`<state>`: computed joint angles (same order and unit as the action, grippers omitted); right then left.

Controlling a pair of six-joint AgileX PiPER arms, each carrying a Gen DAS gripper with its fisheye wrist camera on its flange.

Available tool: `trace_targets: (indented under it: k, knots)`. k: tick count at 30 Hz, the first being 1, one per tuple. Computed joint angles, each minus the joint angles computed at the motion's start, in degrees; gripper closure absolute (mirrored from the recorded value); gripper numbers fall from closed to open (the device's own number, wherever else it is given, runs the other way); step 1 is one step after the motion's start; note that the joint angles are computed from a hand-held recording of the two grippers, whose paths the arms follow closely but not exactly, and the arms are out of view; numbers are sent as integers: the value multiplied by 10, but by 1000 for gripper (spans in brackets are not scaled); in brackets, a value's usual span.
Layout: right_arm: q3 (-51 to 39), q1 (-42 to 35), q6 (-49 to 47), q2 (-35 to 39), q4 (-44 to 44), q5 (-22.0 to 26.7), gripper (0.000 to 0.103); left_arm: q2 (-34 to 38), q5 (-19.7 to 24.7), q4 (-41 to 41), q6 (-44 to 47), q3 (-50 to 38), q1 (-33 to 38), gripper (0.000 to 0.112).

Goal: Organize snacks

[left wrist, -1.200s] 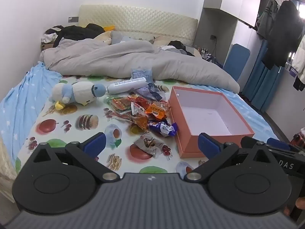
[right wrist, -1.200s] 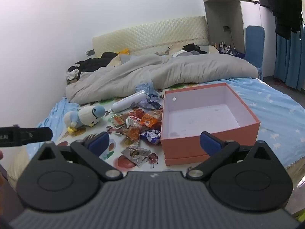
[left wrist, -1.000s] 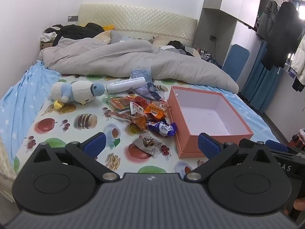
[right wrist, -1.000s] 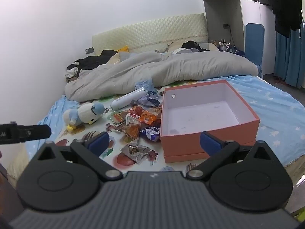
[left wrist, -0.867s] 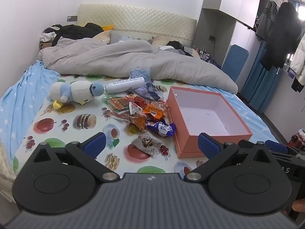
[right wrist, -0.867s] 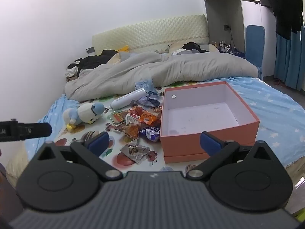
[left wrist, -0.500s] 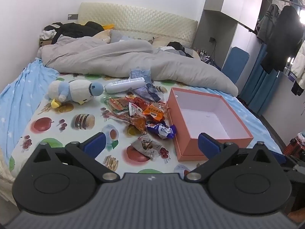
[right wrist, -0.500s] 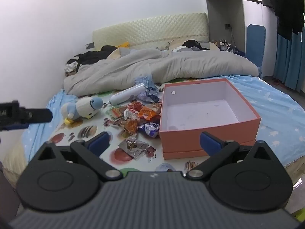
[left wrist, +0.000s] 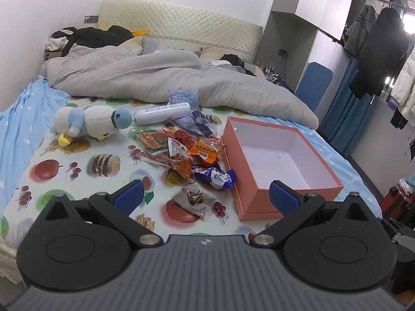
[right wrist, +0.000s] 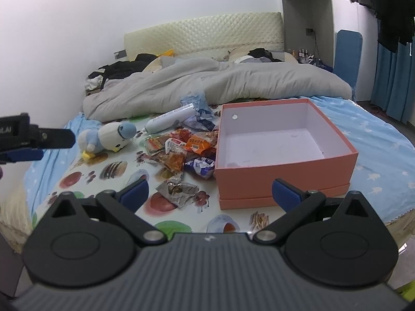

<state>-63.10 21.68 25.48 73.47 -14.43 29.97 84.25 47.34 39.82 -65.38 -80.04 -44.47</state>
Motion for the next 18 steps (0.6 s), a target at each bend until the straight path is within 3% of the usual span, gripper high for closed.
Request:
trace_targets:
  k: [18]
  knots:
    - [-6,5,12,9,-5,-7,0,-6,-14,-13,1,14,5,9]
